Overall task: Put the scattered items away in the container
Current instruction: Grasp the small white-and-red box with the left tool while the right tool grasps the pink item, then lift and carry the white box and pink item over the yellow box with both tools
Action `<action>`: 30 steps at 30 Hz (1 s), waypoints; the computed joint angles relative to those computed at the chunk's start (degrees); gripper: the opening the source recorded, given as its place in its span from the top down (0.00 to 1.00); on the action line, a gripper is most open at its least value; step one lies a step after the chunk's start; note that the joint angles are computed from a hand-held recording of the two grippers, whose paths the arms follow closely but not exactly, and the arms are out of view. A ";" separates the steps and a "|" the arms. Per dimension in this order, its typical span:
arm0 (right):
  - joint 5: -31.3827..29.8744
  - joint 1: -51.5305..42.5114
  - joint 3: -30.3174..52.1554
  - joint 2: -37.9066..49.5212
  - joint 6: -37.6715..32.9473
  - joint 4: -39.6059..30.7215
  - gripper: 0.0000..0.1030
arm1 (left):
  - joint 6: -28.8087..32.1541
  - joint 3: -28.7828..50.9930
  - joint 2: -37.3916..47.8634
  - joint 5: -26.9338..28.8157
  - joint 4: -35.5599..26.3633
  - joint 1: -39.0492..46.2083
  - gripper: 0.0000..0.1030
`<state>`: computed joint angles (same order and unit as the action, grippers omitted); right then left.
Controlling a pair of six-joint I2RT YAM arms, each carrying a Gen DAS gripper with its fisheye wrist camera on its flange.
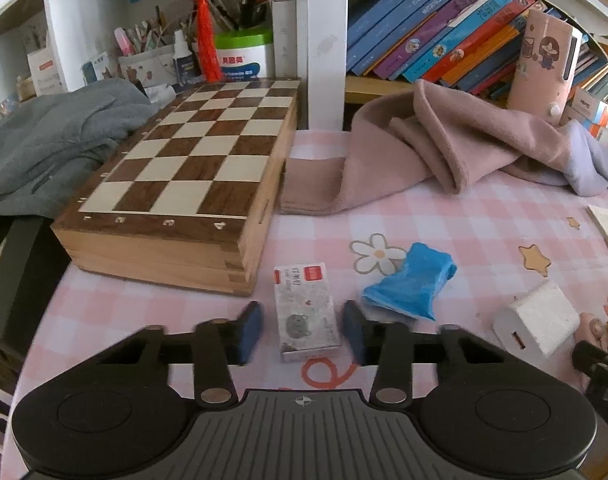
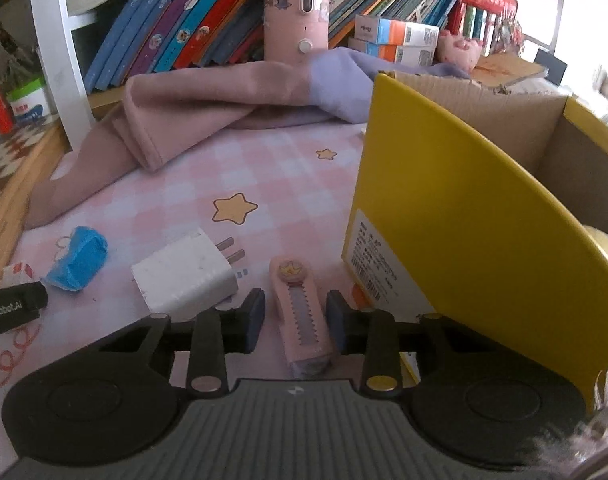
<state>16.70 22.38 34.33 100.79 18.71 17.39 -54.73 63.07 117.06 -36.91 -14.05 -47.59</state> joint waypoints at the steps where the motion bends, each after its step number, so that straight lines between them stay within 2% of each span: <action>1: -0.27 0.14 -0.07 -0.13 -0.38 -0.04 0.77 | 0.03 -0.41 -0.34 0.09 0.18 0.06 0.73; 6: -3.37 -0.02 -0.79 -2.30 -0.90 -1.64 0.78 | -1.60 -3.91 -3.81 1.65 1.53 -0.58 0.73; 11: -4.53 1.21 -5.30 -10.60 -3.11 -0.99 0.78 | -3.50 -6.53 -9.99 -1.61 -1.14 -5.25 0.73; 14: -7.22 1.01 -7.76 -17.84 -4.78 -3.89 0.78 | -5.45 -7.28 -13.99 -4.11 -4.55 -8.74 0.73; 19: -13.37 -0.12 -11.09 -32.27 -8.65 -13.28 0.78 | -11.54 -6.77 -20.13 -8.98 -13.86 -16.43 0.73; 22: -16.81 -1.01 -12.71 -42.02 -11.54 -20.50 0.77 | -17.58 -5.25 -22.66 -11.64 -20.90 -21.92 0.73; 30: -25.65 -6.08 -12.03 -66.68 -19.45 -46.38 0.77 | -39.94 4.28 -21.58 -17.39 -44.21 -37.84 0.73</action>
